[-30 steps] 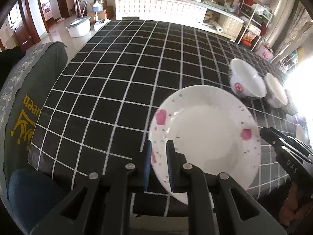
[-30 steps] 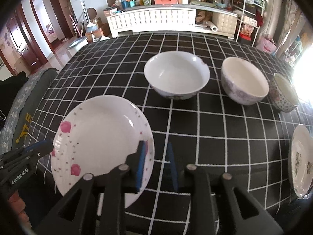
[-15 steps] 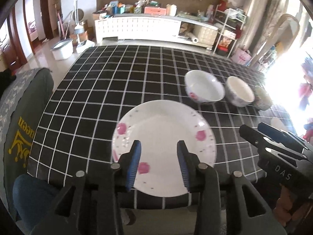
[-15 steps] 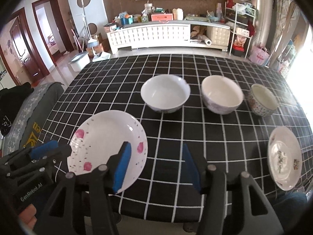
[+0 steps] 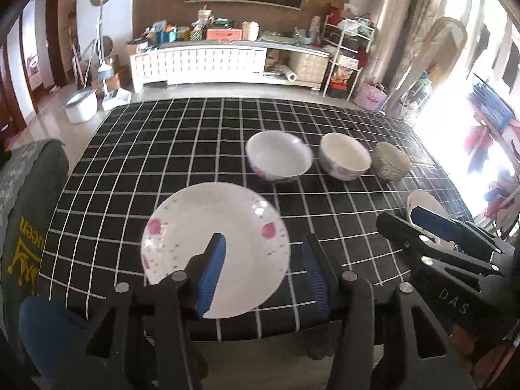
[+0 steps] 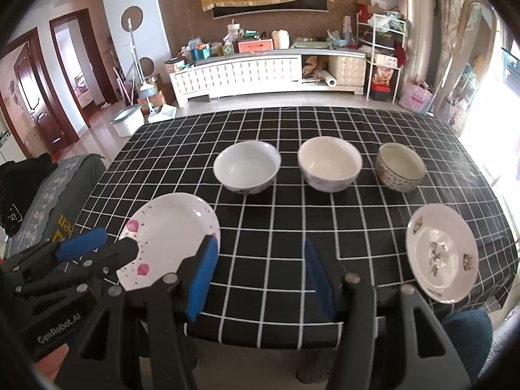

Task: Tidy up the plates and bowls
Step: 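Reach over and grasp the cartoon-printed plate rim with both grippers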

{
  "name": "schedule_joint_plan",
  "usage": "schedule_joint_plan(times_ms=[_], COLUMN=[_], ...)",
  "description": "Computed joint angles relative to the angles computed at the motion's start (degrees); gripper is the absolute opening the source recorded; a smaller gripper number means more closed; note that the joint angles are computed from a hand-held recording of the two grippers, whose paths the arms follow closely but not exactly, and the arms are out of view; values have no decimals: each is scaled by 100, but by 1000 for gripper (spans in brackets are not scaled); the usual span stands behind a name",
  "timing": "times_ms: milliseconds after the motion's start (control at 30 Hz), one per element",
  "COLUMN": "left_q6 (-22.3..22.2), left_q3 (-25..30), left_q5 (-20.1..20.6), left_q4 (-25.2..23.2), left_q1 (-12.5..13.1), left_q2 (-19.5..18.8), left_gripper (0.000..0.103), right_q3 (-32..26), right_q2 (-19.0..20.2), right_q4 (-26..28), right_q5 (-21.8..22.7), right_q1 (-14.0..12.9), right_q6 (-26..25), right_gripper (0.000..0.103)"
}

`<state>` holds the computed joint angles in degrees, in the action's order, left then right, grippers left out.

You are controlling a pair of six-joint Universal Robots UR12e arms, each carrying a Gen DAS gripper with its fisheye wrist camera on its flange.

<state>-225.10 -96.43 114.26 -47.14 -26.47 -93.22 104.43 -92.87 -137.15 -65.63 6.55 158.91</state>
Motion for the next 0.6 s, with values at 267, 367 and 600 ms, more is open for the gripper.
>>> schedule_joint_plan(times_ms=[267,367,600], left_q6=[352,514,877], left_q3=[457,654,1209], left_q5=[14,41,62], left_q4=[42,52,25], left_q1=[-159,-216,-330], left_q2=[-361,-507,-931], left_gripper=[52,52,52], right_q3=[-1,-12,-121], right_q2=[-39,-34,31], right_q4=[-124,-186,-216], right_q5=[35,46,50], right_q1=[-254,-371,-651], right_q6=[-122,-155,-93], right_gripper=[61,63,64])
